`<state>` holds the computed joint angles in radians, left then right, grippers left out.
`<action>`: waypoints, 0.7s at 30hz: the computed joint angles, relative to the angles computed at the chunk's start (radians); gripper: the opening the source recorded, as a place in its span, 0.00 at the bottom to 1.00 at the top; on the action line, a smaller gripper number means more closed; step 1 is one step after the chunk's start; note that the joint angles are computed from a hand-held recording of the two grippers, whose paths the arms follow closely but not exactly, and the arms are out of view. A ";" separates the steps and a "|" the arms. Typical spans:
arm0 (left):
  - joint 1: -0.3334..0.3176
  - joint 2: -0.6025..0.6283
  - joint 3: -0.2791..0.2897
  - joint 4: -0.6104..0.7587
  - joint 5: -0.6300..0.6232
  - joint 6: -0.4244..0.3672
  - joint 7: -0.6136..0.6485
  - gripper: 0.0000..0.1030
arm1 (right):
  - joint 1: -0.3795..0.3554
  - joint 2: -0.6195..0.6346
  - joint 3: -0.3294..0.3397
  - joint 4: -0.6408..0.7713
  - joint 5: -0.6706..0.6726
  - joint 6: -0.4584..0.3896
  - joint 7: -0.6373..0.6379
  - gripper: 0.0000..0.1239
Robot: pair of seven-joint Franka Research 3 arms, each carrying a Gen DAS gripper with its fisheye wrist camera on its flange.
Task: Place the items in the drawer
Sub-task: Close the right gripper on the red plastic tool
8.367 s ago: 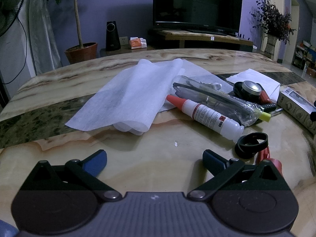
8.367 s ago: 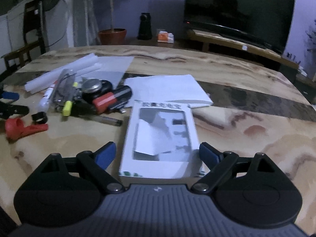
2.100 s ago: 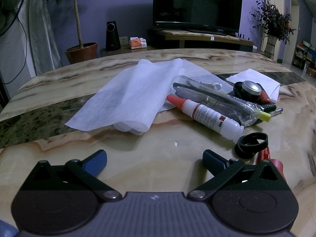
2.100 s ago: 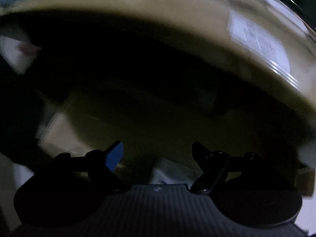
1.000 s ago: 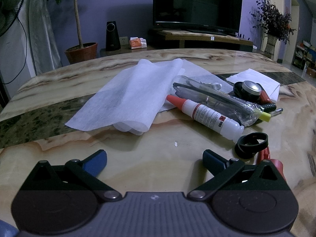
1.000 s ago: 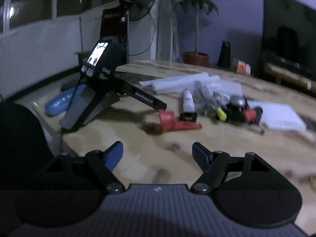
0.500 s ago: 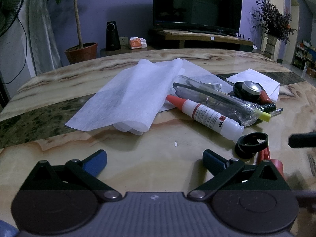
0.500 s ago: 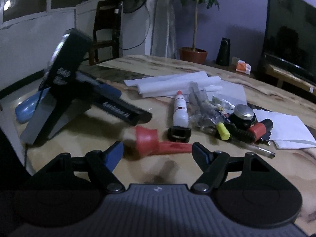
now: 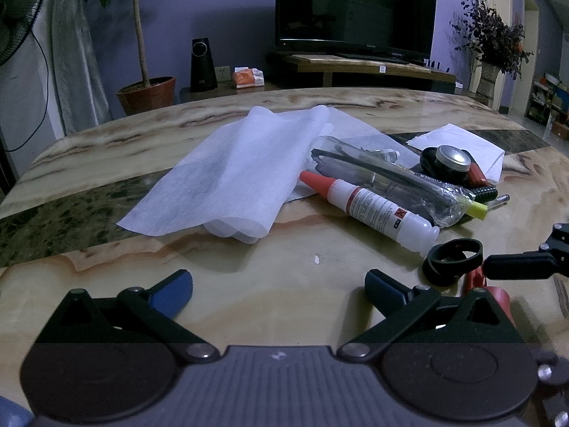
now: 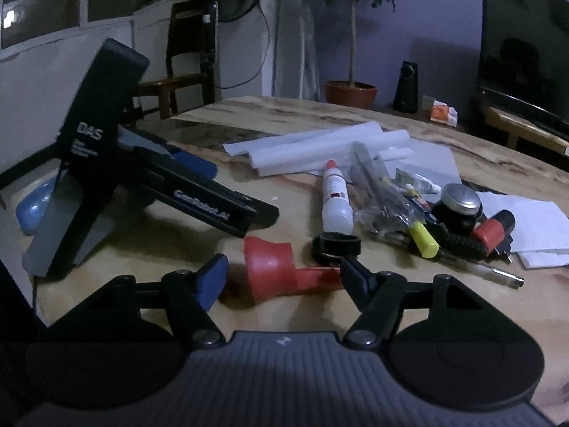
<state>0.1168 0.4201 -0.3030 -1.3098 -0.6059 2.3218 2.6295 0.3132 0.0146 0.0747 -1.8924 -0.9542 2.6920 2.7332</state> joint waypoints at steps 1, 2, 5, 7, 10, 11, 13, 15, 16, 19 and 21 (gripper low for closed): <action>0.000 0.000 0.000 0.000 0.000 0.000 0.000 1.00 | -0.002 0.002 -0.002 0.001 0.002 0.003 0.012 0.57; 0.000 0.000 0.000 0.000 0.000 0.000 0.000 1.00 | -0.004 0.003 -0.005 0.000 0.007 0.010 0.023 0.57; 0.000 0.000 -0.001 0.000 0.000 0.000 0.000 1.00 | -0.009 0.003 -0.009 -0.003 0.012 0.029 0.038 0.57; 0.000 0.000 -0.001 0.000 0.000 0.000 0.000 1.00 | -0.009 0.006 -0.010 -0.003 0.006 0.030 0.046 0.57; 0.001 0.000 -0.001 0.000 0.000 0.000 0.000 1.00 | -0.006 0.007 -0.009 -0.001 -0.007 0.022 0.054 0.55; 0.001 0.000 -0.001 0.000 0.000 0.000 0.000 1.00 | -0.005 0.006 -0.010 -0.002 -0.014 0.020 0.062 0.53; 0.001 0.000 -0.001 0.000 0.000 0.000 0.000 1.00 | -0.006 0.004 -0.010 -0.005 -0.022 0.019 0.074 0.52; 0.001 0.000 -0.001 0.000 0.000 0.000 0.000 1.00 | -0.006 0.002 -0.009 -0.007 -0.025 0.019 0.076 0.51; 0.001 0.000 -0.001 0.000 0.000 0.000 0.000 1.00 | -0.006 0.001 -0.008 -0.008 -0.027 0.017 0.076 0.51; 0.001 0.000 -0.001 0.000 0.000 0.000 0.000 1.00 | -0.001 0.005 -0.002 0.000 -0.036 -0.005 0.059 0.48; 0.001 0.000 -0.001 0.000 0.000 0.000 0.000 1.00 | 0.003 0.009 -0.001 0.005 -0.039 -0.019 0.040 0.45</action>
